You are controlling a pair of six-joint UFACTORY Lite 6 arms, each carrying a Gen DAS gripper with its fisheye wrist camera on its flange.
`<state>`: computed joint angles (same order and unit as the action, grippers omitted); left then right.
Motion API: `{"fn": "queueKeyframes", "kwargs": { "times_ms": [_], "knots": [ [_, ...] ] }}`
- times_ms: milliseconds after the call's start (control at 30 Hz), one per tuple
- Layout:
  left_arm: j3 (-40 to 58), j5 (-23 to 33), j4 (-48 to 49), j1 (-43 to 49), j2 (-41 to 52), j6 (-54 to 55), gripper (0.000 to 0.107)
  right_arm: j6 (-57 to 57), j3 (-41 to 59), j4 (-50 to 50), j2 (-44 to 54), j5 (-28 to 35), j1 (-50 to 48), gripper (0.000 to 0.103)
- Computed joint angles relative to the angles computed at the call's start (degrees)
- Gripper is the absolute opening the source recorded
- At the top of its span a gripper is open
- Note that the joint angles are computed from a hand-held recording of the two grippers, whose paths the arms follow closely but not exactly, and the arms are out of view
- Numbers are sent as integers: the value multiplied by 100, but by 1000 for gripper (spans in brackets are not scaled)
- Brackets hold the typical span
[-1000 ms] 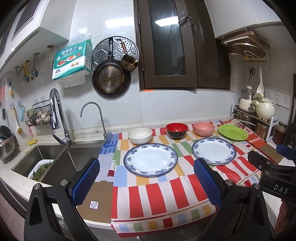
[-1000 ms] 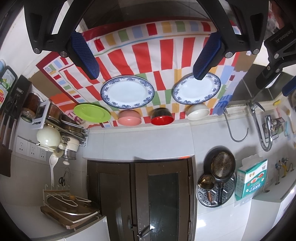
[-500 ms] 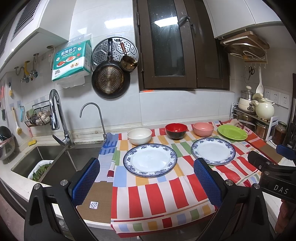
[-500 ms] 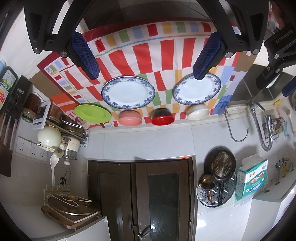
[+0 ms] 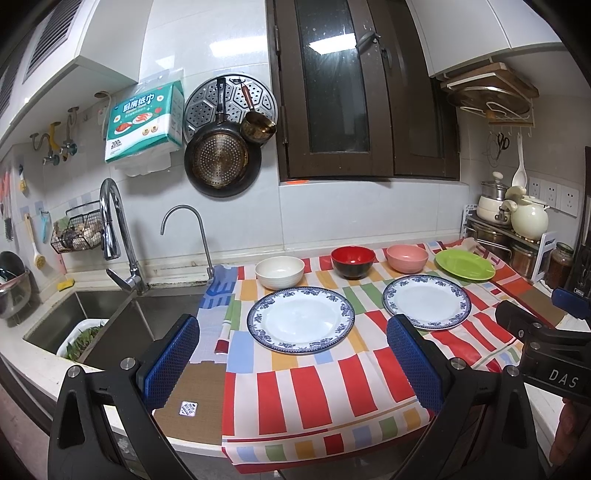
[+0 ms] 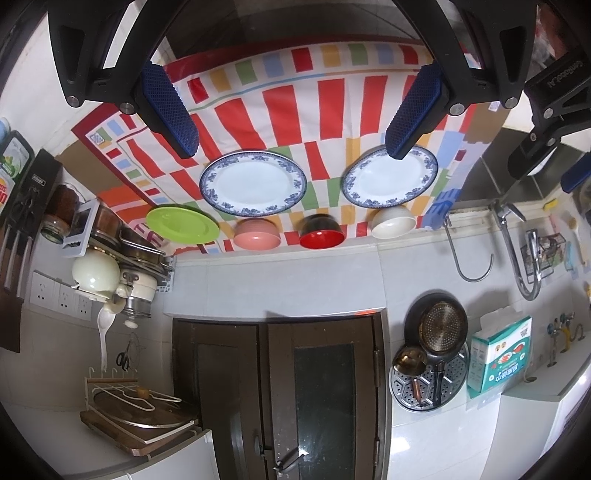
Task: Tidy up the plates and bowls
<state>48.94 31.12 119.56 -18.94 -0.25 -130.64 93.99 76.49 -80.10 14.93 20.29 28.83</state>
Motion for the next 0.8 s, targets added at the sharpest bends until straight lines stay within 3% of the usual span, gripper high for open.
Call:
{"fn": "queueKeyframes", "kwargs": {
  "times_ms": [467,700,800],
  "knots": [
    [111,3,-199,-35,79,122,103,55,-35,-100,-5,-4,-12,102],
    [814,-15,-1161,-291,748,588,103,-579,175,17,222,-466,-425,102],
    [1161,298,-1712,-467,1091,862,103,-1250,519,439,510,-852,-694,102]
  ]
}}
